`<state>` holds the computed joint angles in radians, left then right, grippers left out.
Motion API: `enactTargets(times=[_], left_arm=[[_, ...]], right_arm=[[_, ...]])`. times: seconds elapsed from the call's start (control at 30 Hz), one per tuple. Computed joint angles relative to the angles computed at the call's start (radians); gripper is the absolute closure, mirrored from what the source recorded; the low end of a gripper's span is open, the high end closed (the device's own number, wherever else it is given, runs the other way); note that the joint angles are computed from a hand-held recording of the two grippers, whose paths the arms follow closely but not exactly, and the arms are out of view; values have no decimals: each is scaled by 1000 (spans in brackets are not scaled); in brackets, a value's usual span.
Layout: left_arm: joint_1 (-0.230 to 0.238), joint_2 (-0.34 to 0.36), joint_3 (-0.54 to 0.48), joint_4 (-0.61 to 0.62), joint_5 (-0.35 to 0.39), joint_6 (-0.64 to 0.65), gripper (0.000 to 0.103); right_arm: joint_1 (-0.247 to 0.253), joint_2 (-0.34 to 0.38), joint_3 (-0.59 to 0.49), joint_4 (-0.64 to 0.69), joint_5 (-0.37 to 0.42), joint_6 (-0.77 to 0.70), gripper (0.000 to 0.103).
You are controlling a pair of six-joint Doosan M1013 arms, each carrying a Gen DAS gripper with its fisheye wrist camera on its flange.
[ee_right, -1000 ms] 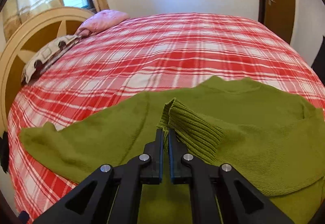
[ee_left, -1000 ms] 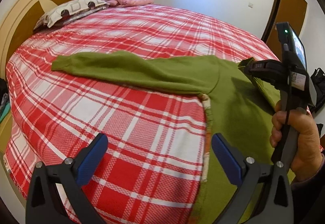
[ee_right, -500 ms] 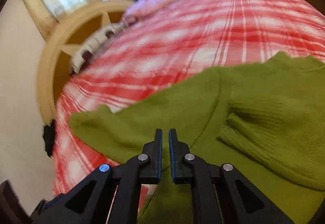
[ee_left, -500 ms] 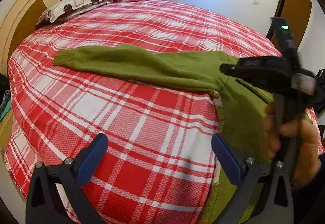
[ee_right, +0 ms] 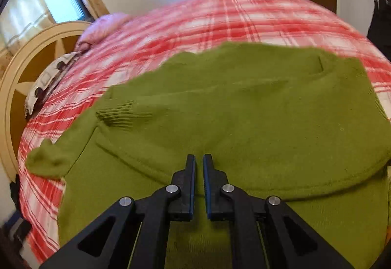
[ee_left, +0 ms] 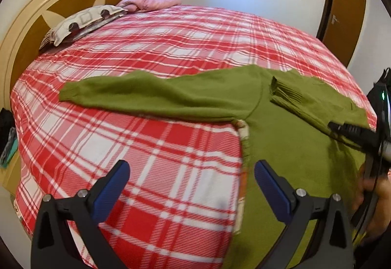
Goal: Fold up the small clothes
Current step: 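Carry the held sleeve across the sweater back toward the other sleeve, then lay the sleeve on the sweater and open the right tool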
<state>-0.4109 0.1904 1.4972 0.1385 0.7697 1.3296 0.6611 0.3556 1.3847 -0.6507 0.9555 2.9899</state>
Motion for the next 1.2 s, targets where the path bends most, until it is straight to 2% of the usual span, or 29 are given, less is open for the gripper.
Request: enactTargets(times=[0.07,0.1,0.13,0.2,0.37,0.47,0.53,0.6,0.63,0.7,0.73,0.77,0.8,1.03,1.13,1.2], left_arm=[[-11,10,-15,39,24,-31,0],[-19,12,-19,79,32,-56,0],[-24,12,-18,107,32,-73,0],[-35,9,-14,178,32,-111,0],[-45,14,-15,301,45,-190,0],[-41,17,-19,315,47,-207,0],[-36,22,-23,309,49,-207,0],[-31,26,-26,293,51,-199,0],[-21,29,-27,265,47,-184,0],[-10,36,-32,238,52,-180,0],[1,40,-36,222,55,-179,0],[12,44,-40,211,55,-185,0],[24,47,-44,204,53,-197,0],[157,101,-122,115,44,-345,0],[189,135,-160,123,41,-417,0],[208,163,-187,101,43,-414,0]], right_arm=[[19,13,-23,-4,23,-62,96],[18,11,-26,24,-3,-105,96],[9,1,-20,78,-67,-152,96],[1,-8,-19,117,-142,-176,96],[6,52,-120,-28,-47,-92,96],[-16,121,-209,28,36,-114,96],[-25,161,-255,99,29,-148,96],[-7,198,-306,59,44,-182,96],[-6,204,-315,89,6,-239,96],[-21,199,-297,288,-157,-425,96],[-19,197,-292,353,-201,-492,96],[-16,195,-294,366,-203,-513,96],[-6,190,-290,335,-207,-489,96],[38,87,-161,237,-398,-300,96],[64,58,-124,171,-442,-215,96],[73,47,-103,197,-472,-195,96]])
